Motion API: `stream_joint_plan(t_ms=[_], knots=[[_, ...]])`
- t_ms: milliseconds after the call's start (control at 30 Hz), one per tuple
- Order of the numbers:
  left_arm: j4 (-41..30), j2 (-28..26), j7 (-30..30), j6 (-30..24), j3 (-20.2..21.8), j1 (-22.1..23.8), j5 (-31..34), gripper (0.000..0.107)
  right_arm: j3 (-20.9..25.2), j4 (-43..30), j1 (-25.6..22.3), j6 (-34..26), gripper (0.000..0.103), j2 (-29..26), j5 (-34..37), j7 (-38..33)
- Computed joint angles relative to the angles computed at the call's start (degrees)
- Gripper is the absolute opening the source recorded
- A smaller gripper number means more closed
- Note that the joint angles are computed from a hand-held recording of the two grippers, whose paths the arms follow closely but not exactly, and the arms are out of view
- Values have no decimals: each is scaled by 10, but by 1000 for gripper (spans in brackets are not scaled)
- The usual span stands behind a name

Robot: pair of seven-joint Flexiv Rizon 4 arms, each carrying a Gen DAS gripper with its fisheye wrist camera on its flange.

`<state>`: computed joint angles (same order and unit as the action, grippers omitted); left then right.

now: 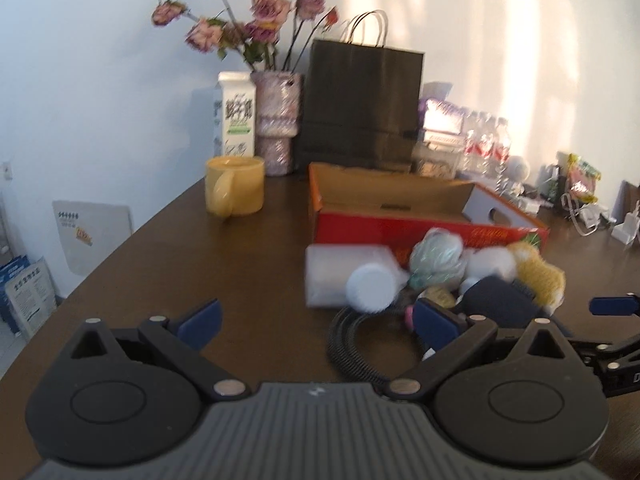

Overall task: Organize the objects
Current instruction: 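Close the right tool on the dark blue zippered case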

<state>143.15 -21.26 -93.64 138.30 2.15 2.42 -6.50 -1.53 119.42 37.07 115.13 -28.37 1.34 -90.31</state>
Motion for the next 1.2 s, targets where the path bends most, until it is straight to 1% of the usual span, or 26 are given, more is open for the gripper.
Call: stream_joint_plan(t_ms=[200,333,400,433,467,500,567,600,633,700,733,867,967,1200], knots=[[4,-1,-10,-3,0,13,15,103,-2,-8,2,-10,103,-10,-11,-4],[1,-1,-14,-8,-4,19,30,103,-36,-20,37,-25,103,-19,-3,-16],[0,-2,-14,-10,-4,19,32,103,-42,-28,42,-31,102,-24,-5,-19],[0,-2,-14,-12,-4,20,33,103,-44,-31,44,-32,100,-26,-7,-21],[-1,-3,-14,-13,-5,20,33,103,-42,-35,40,-32,98,-29,-12,-22],[-2,-3,-14,-15,-5,19,33,103,-38,-39,36,-34,93,-31,-17,-22],[-3,-3,-13,-17,-5,18,32,103,-26,-48,21,-35,89,-37,-32,-22],[-3,-2,-12,-19,-5,16,30,103,-12,-53,6,-35,84,-41,-44,-21],[-4,-2,-10,-20,-4,15,29,103,11,-57,-18,-39,78,-44,-62,-17],[-5,-1,-7,-22,-3,12,26,103,47,-64,-56,-43,72,-51,-93,-8],[-6,-1,-4,-23,-3,9,23,103,57,-66,-66,-45,72,-53,-105,-5],[-10,-2,1,-28,-4,6,19,103,34,-61,-46,-25,70,-60,-106,-10],[-14,-4,4,-34,-6,3,18,103,47,-62,-60,-22,70,-62,-115,-7],[-17,-7,13,-40,-8,-8,12,103,52,-58,-66,-4,67,-63,-117,-3]])
